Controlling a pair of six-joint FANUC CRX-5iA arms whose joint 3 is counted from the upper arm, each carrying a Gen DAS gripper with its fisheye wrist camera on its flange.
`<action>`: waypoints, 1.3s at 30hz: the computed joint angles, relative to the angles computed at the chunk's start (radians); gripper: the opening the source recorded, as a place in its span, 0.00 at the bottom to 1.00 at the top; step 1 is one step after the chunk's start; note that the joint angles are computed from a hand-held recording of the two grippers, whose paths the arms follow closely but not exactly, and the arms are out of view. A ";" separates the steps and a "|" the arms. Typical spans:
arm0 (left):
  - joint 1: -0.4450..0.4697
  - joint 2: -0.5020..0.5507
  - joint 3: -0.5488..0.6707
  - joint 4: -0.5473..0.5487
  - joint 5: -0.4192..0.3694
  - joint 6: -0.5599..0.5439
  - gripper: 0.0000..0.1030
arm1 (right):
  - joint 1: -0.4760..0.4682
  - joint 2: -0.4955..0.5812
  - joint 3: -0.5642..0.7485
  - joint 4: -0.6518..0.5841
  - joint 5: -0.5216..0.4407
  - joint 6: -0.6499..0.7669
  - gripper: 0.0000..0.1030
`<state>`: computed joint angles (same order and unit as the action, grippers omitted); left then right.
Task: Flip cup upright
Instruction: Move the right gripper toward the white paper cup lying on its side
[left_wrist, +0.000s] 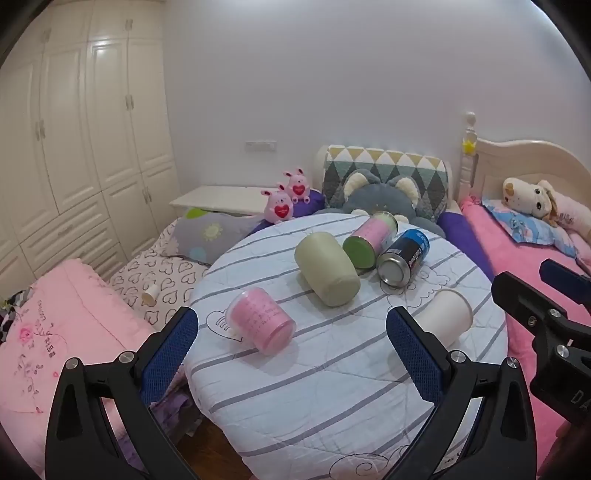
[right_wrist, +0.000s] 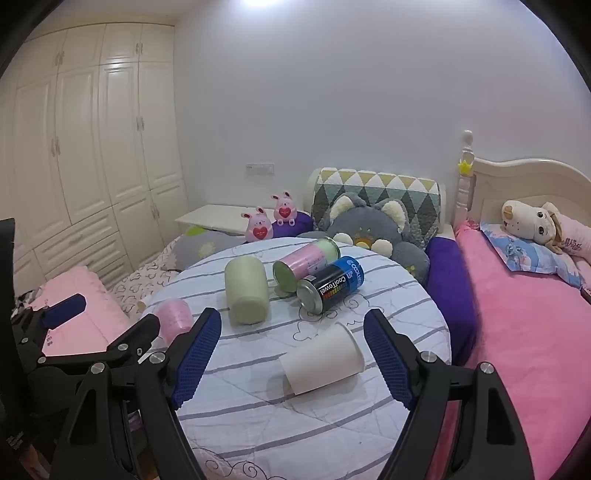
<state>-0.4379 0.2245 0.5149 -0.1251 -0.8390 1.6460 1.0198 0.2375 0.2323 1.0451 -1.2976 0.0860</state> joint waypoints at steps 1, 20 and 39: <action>-0.001 -0.001 -0.001 -0.003 0.000 0.003 1.00 | -0.003 -0.001 -0.001 -0.005 0.003 -0.001 0.79; -0.007 0.053 0.043 0.016 -0.048 -0.019 1.00 | -0.018 -0.008 -0.011 -0.053 0.002 -0.008 0.79; -0.021 0.167 0.149 0.068 -0.121 -0.091 1.00 | -0.061 -0.028 -0.045 -0.164 0.015 -0.112 0.79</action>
